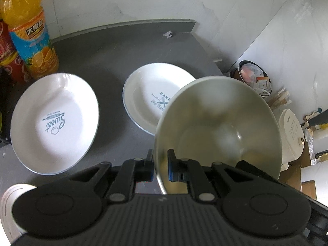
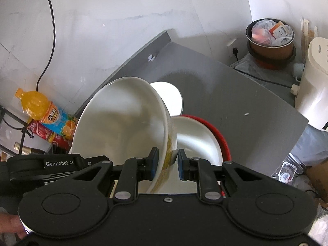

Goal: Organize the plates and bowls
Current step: 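Carry the yellow-patterned bowl with both grippers onto the stacked bowls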

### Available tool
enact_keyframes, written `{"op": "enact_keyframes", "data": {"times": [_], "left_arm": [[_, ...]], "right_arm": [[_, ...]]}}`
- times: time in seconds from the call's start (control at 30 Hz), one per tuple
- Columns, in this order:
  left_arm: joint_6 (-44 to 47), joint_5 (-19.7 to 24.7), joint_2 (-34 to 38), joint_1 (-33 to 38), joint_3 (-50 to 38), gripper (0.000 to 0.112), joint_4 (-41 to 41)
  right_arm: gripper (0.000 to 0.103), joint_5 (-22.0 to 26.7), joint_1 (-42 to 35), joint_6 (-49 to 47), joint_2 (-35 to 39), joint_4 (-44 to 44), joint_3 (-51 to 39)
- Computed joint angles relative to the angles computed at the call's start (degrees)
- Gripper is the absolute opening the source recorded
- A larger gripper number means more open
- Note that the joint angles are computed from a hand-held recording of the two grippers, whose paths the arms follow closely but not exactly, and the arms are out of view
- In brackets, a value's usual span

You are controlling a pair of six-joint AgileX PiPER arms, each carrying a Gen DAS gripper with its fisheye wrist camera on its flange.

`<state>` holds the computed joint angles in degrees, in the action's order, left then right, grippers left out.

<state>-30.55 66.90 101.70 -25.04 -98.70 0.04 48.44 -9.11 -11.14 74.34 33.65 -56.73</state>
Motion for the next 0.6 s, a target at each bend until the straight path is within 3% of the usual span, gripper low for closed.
{"op": "enact_keyframes", "data": {"times": [0.6], "left_arm": [[-0.57,-1.35,0.77,-2.58,3.48,0.01,-1.16]], "right_arm": [[0.02,2.39,-0.65,2.59,-0.06,-5.74,1.73]]}}
